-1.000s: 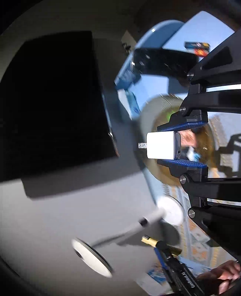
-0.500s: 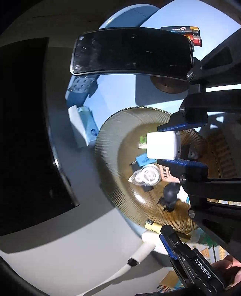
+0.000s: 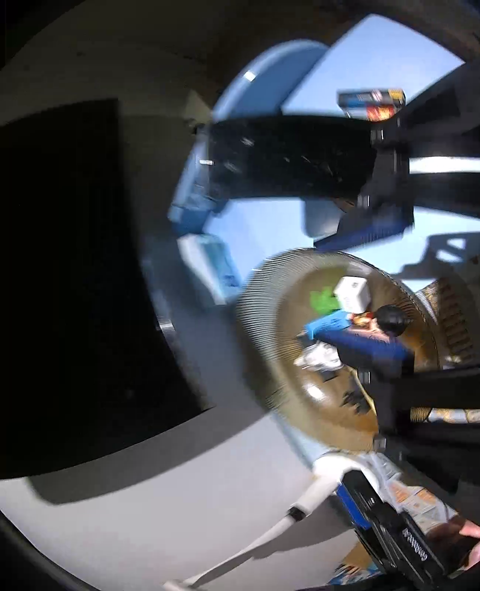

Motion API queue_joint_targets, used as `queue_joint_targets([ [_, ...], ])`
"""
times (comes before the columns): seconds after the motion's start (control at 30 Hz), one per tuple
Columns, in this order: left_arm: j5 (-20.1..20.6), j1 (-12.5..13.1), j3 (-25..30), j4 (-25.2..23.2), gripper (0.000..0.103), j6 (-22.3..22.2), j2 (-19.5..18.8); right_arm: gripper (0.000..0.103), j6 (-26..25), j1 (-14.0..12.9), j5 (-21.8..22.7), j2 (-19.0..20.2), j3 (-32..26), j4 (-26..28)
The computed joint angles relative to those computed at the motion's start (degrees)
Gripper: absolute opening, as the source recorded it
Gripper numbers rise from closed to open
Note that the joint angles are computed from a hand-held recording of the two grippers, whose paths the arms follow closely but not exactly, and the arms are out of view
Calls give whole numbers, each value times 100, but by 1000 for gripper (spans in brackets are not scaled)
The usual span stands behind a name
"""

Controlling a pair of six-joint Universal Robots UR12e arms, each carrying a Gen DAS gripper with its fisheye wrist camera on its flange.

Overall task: Organize rigid objects
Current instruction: 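Carry both items over the amber bowl and open both tools to drop them, then return both tools to the teal crystal toy and clear cup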

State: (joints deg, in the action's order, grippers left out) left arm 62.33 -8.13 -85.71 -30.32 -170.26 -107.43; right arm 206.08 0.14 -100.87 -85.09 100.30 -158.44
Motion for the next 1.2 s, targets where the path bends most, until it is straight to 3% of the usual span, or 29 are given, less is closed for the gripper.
queue_joint_targets([
  [0.03, -45, 63, -113, 225, 64, -113, 100, 60, -35, 43, -87, -55, 35, -128],
  [0.07, -82, 135, -250, 508, 68, -244, 211, 60, -94, 86, -128, -94, 48, -203],
  [0.33, -121, 728, -1020, 1501, 68, -554, 1009, 60, -514, 488, 217, -223, -14, -265],
  [0.47, -314, 1094, -1345, 1639, 68, -815, 1315, 61, -729, 749, 344, -172, -80, -238],
  [0.63, -287, 1388, -1739, 1442, 68, -887, 1517, 61, -803, 1022, 613, -34, -83, 27],
  [0.73, -102, 1453, -1980, 1200, 68, -821, 1511, 61, -786, 1133, 754, 90, -5, 173],
  [0.9, 638, 1361, -2211, 653, 68, -564, 1340, 61, -729, 1211, 1009, 338, 181, 300],
  [1.2, 999, 1236, -2477, 692, 68, -418, 1155, 62, -698, 1263, 948, 508, 429, 125],
])
